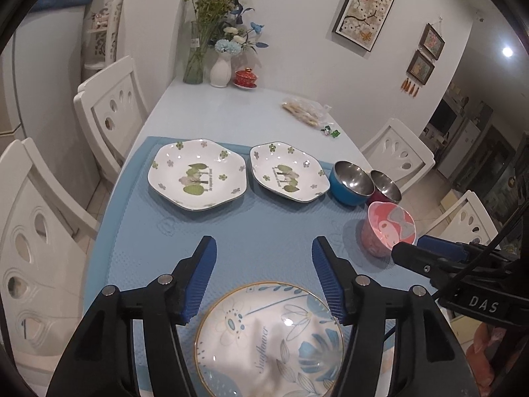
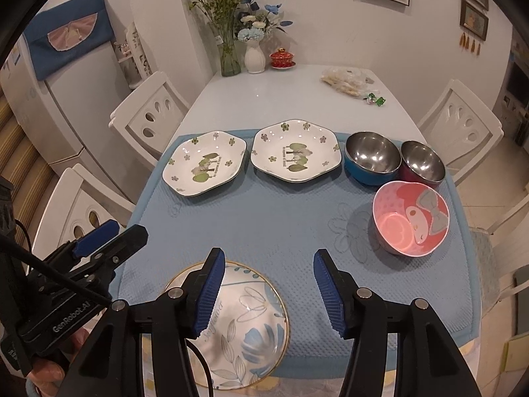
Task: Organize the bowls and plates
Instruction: 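Lower the Sunflower plate onto the mat and open both tools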
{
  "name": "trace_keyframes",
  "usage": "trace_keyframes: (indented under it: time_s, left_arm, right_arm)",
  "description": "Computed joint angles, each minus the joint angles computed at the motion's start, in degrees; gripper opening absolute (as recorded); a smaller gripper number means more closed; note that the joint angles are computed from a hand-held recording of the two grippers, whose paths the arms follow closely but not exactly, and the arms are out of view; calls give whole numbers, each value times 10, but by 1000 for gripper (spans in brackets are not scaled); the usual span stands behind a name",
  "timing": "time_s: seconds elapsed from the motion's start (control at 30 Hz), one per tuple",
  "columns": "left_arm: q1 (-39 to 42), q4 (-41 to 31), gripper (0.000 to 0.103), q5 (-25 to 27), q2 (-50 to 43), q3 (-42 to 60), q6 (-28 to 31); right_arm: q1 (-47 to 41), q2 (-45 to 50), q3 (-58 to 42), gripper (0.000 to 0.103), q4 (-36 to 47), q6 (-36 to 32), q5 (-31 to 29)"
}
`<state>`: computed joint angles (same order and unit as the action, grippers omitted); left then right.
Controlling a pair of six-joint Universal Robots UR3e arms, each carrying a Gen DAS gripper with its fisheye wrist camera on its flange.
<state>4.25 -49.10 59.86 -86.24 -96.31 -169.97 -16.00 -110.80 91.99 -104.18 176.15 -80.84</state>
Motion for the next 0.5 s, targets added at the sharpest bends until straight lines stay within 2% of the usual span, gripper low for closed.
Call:
trace_keyframes:
  time_s: [0.5]
  left_arm:
    - [5, -3, 58, 11, -46, 19, -14]
  right_arm:
    - [31, 69, 2, 55, -51, 11, -3]
